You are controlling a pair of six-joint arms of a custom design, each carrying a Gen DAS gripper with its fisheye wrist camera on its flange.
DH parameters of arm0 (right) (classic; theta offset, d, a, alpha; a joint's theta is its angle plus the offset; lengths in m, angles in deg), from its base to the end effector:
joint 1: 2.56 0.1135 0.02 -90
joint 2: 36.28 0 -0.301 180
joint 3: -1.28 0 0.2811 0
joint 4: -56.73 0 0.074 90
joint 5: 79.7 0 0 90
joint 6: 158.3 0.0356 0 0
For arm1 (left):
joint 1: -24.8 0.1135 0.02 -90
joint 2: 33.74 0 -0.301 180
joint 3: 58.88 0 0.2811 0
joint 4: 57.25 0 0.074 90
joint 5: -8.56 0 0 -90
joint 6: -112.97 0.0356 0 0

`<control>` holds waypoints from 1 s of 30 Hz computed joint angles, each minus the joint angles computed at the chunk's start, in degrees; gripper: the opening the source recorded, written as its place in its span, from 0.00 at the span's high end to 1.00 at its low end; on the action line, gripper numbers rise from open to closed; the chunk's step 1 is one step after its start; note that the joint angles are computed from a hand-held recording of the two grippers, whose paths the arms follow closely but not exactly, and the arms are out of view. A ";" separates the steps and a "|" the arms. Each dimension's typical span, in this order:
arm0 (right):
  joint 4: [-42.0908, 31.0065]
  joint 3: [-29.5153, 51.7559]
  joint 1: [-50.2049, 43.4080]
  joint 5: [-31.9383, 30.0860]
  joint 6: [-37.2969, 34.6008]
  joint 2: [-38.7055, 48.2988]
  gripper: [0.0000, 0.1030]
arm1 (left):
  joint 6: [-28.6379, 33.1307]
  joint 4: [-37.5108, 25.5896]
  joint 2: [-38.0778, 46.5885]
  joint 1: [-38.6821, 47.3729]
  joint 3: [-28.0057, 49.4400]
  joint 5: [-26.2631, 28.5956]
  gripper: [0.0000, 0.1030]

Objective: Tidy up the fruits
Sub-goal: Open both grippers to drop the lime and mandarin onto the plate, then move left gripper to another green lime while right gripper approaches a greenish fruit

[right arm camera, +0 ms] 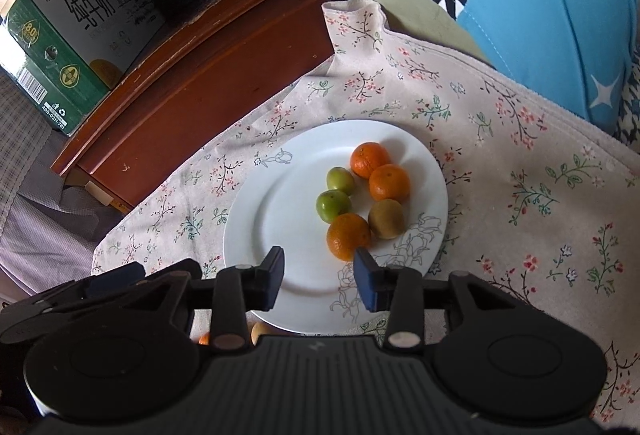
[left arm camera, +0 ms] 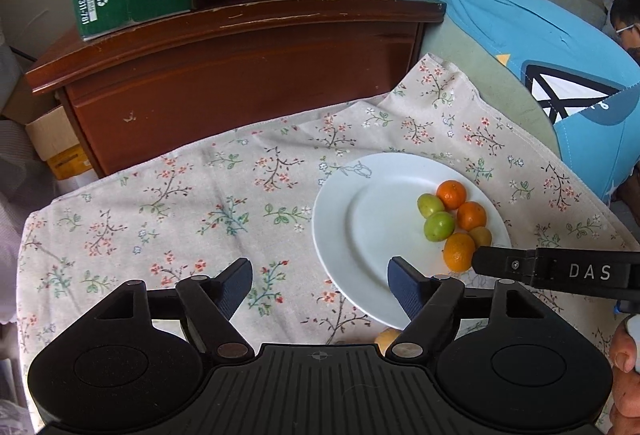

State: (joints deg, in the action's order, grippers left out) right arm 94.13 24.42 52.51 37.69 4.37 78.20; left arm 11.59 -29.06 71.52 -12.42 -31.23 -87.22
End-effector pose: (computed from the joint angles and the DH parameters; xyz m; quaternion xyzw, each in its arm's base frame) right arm 0.1281 0.1549 0.0210 0.2138 0.9018 0.1708 0.3346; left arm 0.1859 -0.1367 0.0462 0.1924 0.9170 -0.0994 0.3351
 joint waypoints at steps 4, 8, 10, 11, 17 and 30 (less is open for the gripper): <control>-0.75 0.66 0.28 -0.64 -0.83 0.15 0.59 | 2.34 -0.54 -3.52 2.84 -3.05 -0.83 0.24; -1.79 2.02 1.50 -1.44 -2.92 0.60 0.59 | 3.43 3.59 -3.79 6.62 -5.76 0.43 0.24; -4.24 3.06 2.57 -0.74 -4.04 0.14 0.59 | 2.91 3.79 -4.29 8.87 -6.25 2.72 0.24; -4.66 3.29 3.04 -0.36 -4.54 0.04 0.59 | 2.43 3.86 -4.57 9.98 -6.53 3.83 0.24; -4.32 3.86 6.22 2.35 -7.63 -0.18 0.59 | 3.68 6.21 -3.79 11.02 -7.86 3.48 0.24; 7.35 4.97 9.49 -5.91 -11.07 6.85 0.59 | 4.87 7.10 2.04 17.07 -8.29 4.98 0.24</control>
